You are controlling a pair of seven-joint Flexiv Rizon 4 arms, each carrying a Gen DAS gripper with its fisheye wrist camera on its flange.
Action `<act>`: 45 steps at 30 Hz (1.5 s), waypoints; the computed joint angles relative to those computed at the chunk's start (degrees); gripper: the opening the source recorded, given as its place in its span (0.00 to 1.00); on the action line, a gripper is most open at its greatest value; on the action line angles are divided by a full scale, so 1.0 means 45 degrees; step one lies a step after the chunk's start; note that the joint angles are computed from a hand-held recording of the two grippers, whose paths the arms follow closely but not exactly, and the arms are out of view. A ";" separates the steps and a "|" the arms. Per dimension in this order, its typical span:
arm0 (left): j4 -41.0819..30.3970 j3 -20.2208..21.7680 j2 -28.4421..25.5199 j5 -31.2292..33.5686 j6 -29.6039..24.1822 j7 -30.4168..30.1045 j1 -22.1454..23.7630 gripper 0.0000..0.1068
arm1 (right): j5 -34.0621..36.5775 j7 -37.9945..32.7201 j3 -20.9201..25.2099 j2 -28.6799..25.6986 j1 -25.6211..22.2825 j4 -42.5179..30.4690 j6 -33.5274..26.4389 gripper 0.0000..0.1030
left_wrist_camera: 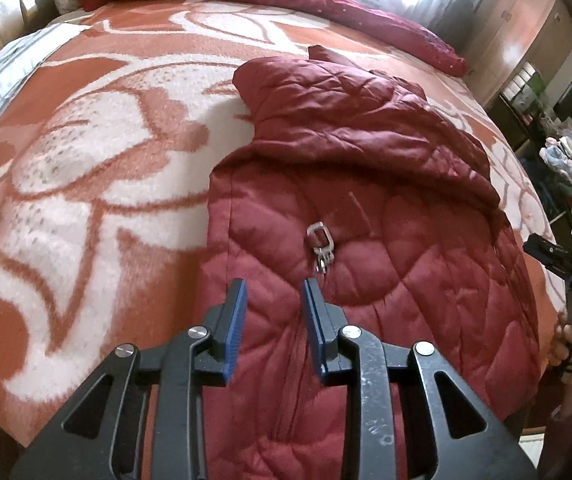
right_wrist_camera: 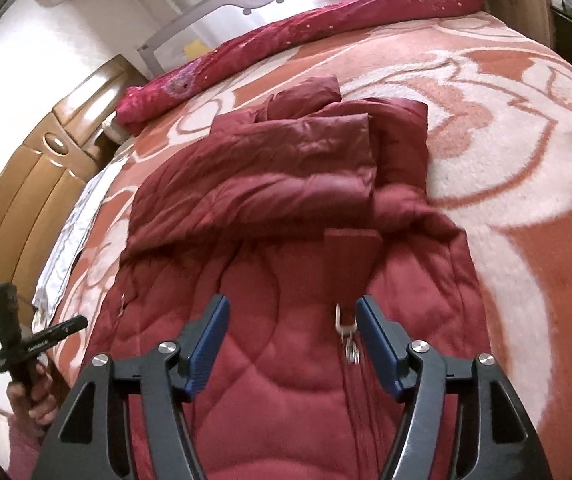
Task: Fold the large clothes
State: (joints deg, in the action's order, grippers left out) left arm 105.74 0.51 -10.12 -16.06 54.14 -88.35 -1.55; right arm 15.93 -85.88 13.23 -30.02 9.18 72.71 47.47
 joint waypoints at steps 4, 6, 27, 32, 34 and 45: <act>0.0655 0.0023 0.0523 -0.0248 0.0309 -0.0018 -0.0071 0.39 | 0.0334 -0.0309 0.0146 0.0764 -0.0251 0.0973 0.0064 0.68; 0.0905 0.0025 0.0724 -0.0408 0.0375 0.0002 -0.0088 0.43 | 0.0610 -0.0539 0.0200 0.1221 -0.0407 0.1533 0.0125 0.69; 0.3269 0.0325 0.2355 -0.1515 -0.0155 0.0975 -0.0173 0.54 | 0.2856 -0.0840 -0.0664 0.3874 -0.1402 0.5103 0.0138 0.74; 0.3634 0.0342 0.2507 -0.1817 -0.0156 0.1238 -0.0204 0.54 | 0.3257 -0.1128 -0.0785 0.3832 -0.1536 0.5244 -0.0277 0.74; 0.3735 0.0348 0.2525 -0.2031 -0.0133 0.1364 -0.0215 0.54 | 0.3484 -0.1223 -0.0796 0.3750 -0.1591 0.5219 -0.0424 0.74; 0.4712 0.0346 0.2561 -0.5143 -0.0280 0.3456 -0.0403 0.66 | 0.6026 -0.3078 -0.0629 0.3598 -0.2428 0.4939 -0.1988 0.75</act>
State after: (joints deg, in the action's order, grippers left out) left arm 126.95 2.07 1.40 -39.21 52.88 -72.80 -3.37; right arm 43.05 -99.73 10.40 -13.83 -1.75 94.93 38.52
